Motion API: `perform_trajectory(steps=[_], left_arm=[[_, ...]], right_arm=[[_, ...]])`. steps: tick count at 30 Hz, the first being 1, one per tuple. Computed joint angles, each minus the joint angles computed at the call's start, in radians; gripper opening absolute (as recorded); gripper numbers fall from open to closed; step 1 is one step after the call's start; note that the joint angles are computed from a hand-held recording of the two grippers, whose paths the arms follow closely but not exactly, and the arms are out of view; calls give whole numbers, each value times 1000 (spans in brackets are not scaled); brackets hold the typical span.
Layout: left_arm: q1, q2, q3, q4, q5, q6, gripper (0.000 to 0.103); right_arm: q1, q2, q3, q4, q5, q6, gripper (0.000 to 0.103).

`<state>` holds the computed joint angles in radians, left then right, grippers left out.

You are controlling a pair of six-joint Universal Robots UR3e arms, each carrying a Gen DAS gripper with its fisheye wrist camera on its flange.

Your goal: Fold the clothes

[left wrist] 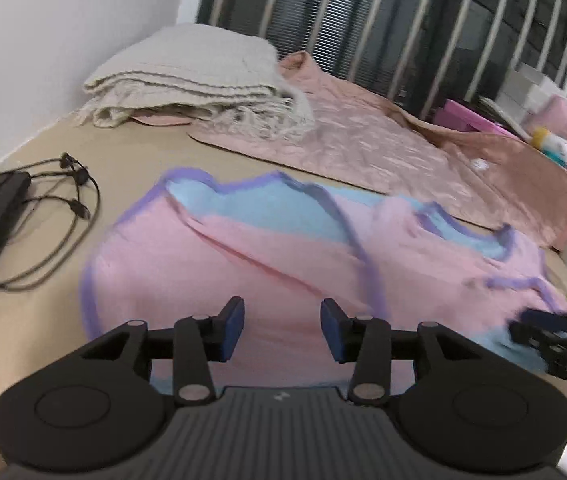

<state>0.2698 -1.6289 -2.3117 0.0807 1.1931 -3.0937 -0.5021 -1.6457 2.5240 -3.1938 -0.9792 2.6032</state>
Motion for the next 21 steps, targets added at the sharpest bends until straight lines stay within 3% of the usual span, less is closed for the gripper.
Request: perform_trajectory(steps=[3,7,8,10,15,21], left_arm=[[-21,-33,1,69,103,-30,43],[-19,-38,-43,153,208,-4,43],[-26,-44,-40,160,244,11,43],[-9,-46,-39,165,254,21,43],[32,-65,-16,162,265,28,43],[46,-75,-23,192,303,16,43]], right_arm=[[-23,-41,-9,76,-5,17,40],[-93,-118,-14,206,138,-52,41],[-66,-88,-51,195,130,-35,41],[31,38,-181,159,100,17,41],[262,334,-642,312,-8,114,41],[427,663,-1095,441,-286,241,38]])
